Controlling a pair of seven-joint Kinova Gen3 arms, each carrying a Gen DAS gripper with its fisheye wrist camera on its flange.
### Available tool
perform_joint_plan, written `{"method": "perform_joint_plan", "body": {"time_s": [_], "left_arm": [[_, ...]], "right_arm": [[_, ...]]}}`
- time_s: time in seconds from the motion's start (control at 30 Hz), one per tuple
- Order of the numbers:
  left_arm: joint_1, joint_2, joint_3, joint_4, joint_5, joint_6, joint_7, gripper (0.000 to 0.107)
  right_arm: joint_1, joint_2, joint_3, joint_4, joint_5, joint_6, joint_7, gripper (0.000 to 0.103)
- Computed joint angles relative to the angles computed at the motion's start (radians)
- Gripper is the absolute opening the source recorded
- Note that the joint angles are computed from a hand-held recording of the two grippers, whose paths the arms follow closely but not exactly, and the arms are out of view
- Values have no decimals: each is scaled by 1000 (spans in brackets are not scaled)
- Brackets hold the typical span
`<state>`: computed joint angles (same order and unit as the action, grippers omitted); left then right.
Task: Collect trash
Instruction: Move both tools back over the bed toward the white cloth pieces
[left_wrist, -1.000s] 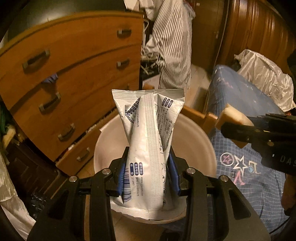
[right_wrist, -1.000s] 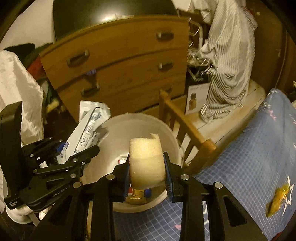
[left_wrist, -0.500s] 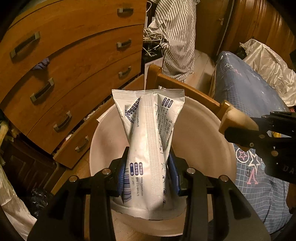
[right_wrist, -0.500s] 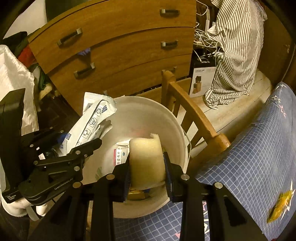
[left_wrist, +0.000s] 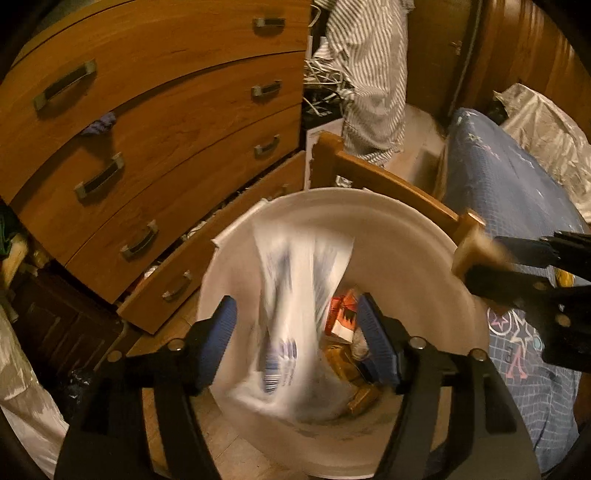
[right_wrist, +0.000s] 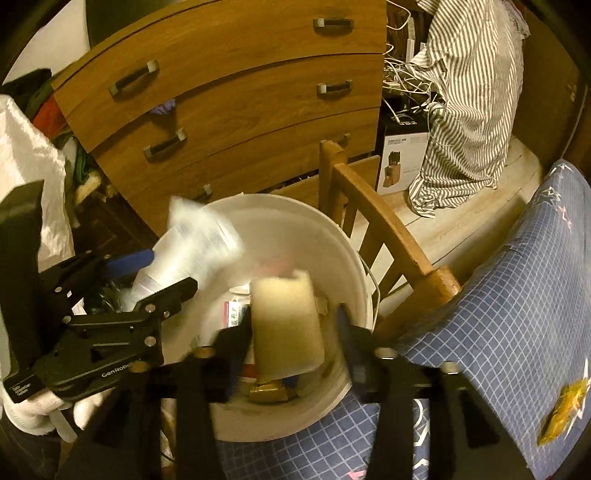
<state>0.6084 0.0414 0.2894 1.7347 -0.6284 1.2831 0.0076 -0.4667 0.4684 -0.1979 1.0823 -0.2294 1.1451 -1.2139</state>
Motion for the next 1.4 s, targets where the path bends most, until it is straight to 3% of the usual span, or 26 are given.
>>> {"method": "perform_joint_plan", "body": {"time_s": [0.3, 0.37, 0.47, 0.53, 0.7, 0.8, 0.9, 1.0, 1.1, 1.2, 1.3, 1.4], "left_arm": [[9, -1, 10, -15, -17, 26, 16, 65], [20, 6, 16, -26, -27, 37, 22, 65], [41, 16, 23, -46, -37, 51, 26, 65], [60, 25, 28, -60, -48, 53, 36, 65], [142, 100, 39, -133, -93, 43, 45, 65], [202, 167, 29, -197, -114, 15, 21, 65], [254, 268, 24, -300, -125, -38, -42, 65], [287, 352, 14, -393, -111, -84, -108, 65], [320, 454, 9, -516, -87, -110, -189, 65], [351, 554, 4, -653, -56, -115, -274, 65], [382, 643, -6, -792, -26, -92, -360, 65], [409, 727, -18, -931, 6, -60, -447, 65]], "right_arm": [[25, -19, -6, 17, -29, -7, 14, 52], [11, -40, 41, 41, -74, -13, 42, 52], [-46, -80, 180, 94, -189, -19, 113, 52], [-33, -126, 220, 176, -267, -51, 191, 52], [181, -263, 165, 407, -429, -111, 394, 52], [320, -343, 202, 546, -510, -97, 516, 52], [459, -405, 310, 671, -557, -70, 638, 52], [598, -392, 445, 720, -606, -10, 760, 52], [737, -346, 550, 718, -660, 33, 882, 52], [876, -259, 634, 688, -731, 7, 1002, 52], [1003, -190, 595, 658, -758, -75, 1057, 52], [1139, -123, 470, 605, -736, -122, 1056, 52]]}}
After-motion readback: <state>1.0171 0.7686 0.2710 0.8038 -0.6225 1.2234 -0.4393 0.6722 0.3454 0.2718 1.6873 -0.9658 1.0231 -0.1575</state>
